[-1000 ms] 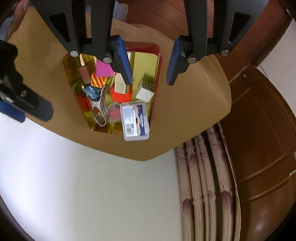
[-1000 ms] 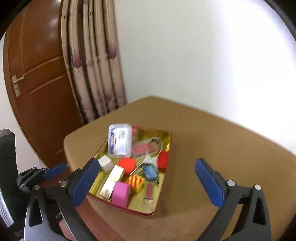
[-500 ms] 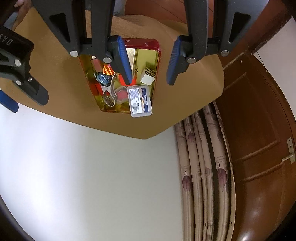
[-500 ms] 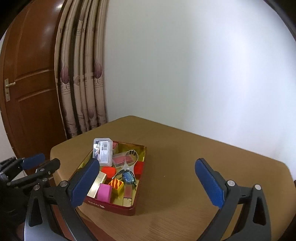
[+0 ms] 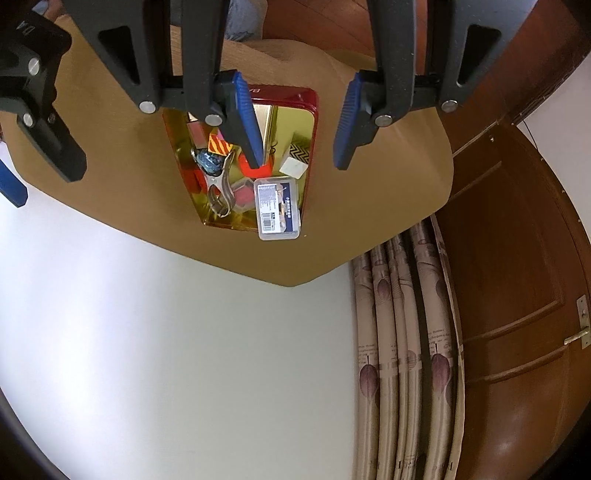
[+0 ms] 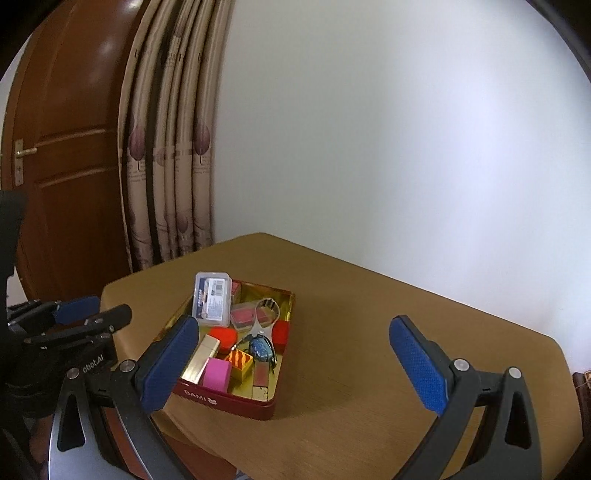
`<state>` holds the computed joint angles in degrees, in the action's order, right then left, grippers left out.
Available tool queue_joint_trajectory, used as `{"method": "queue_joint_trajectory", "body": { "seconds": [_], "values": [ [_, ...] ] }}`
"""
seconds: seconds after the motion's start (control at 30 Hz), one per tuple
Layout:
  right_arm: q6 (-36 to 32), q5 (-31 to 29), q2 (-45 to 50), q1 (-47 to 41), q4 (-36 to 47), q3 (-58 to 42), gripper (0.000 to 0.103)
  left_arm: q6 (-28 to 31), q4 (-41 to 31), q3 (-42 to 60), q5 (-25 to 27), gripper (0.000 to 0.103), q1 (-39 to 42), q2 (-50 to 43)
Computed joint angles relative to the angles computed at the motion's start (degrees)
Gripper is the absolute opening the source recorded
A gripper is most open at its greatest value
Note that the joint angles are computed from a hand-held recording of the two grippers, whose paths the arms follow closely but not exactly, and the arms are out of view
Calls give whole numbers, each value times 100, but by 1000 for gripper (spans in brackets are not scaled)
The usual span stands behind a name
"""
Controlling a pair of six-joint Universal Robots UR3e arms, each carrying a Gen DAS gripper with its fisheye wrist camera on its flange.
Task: Organize rigid objects
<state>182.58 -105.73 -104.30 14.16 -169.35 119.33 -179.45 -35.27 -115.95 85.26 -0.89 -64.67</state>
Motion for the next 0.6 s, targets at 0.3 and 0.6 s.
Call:
{"method": "queue_joint_trajectory", "body": {
  "seconds": [0.3, 0.6],
  "values": [
    [-14, -185, 180, 223, -42, -46, 102, -15, 164, -44, 164, 59, -76, -47],
    [64, -153, 210, 210, 35, -52, 102, -67, -26, 29, 120, 59, -4, -138]
  ]
}}
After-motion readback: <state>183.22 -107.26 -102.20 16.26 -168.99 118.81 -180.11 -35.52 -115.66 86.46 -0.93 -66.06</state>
